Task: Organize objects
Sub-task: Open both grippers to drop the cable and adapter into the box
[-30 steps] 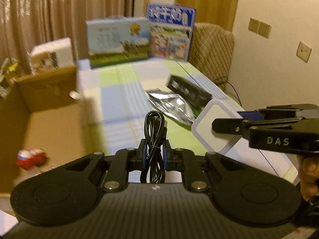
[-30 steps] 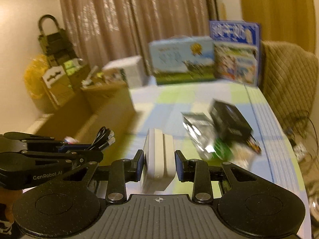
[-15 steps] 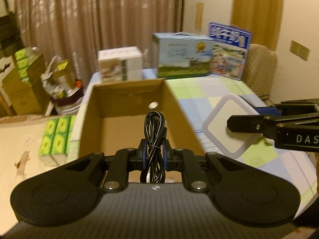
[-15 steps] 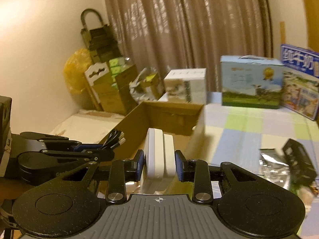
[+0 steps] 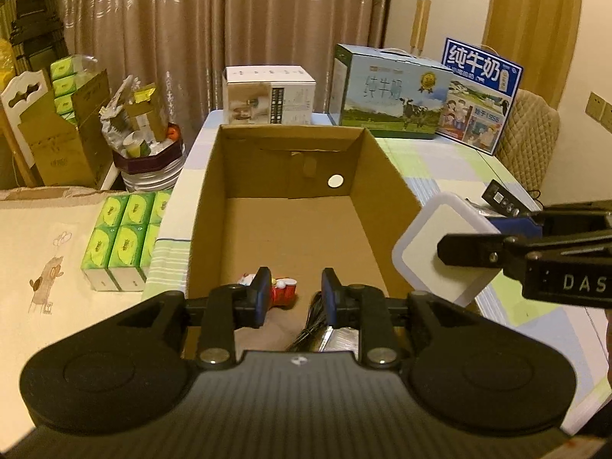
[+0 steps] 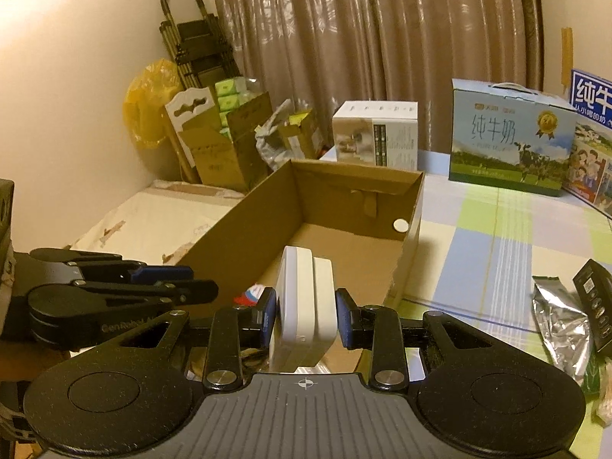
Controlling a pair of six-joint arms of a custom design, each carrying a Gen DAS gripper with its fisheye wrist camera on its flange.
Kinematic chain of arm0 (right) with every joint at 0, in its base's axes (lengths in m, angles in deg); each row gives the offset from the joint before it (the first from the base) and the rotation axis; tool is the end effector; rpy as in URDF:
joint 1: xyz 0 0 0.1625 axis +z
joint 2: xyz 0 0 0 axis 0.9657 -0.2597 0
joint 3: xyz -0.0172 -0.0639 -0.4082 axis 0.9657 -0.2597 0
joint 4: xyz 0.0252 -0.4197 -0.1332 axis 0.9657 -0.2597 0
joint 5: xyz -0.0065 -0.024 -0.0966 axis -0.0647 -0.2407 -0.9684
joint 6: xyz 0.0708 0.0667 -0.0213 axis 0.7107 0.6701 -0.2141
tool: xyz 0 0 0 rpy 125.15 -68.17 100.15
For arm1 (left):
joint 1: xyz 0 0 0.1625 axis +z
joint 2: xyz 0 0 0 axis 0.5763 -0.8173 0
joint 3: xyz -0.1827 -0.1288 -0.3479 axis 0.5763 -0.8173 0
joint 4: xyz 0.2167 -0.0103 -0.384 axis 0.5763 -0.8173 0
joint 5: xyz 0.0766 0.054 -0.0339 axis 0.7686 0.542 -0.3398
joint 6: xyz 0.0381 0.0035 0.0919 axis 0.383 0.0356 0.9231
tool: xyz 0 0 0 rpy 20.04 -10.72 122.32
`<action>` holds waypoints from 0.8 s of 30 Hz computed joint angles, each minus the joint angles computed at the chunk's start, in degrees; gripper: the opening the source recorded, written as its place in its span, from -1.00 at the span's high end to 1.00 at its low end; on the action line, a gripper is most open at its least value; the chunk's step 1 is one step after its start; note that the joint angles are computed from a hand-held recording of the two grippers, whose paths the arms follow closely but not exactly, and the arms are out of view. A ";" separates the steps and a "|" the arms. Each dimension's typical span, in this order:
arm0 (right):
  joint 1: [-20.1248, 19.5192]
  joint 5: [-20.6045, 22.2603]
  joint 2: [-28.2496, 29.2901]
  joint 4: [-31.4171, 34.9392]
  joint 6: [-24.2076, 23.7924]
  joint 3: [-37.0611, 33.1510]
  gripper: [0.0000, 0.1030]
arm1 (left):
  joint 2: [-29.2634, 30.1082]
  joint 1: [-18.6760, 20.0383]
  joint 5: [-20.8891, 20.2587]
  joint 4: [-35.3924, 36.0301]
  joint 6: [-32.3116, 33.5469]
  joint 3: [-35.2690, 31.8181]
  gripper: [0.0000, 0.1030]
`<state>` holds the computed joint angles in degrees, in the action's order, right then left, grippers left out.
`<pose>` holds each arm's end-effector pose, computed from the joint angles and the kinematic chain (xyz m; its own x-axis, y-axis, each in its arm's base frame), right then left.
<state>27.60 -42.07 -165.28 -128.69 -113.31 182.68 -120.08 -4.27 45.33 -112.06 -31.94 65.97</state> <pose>0.2238 -0.4813 0.3067 -0.7164 -0.5269 0.4574 -0.6946 0.6005 -0.3961 -0.3218 -0.4448 0.1222 -0.7473 0.1058 -0.6560 0.5465 0.6594 -0.5163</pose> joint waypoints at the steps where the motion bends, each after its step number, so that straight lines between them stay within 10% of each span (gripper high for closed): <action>1: -0.02 -0.05 0.02 -0.04 0.00 0.08 0.43 | -0.26 0.04 -0.02 -0.01 -0.38 0.28 0.56; 24: -3.33 3.53 -5.23 -0.06 -0.58 2.12 0.00 | -0.66 -2.45 0.28 -1.35 -2.01 1.45 0.53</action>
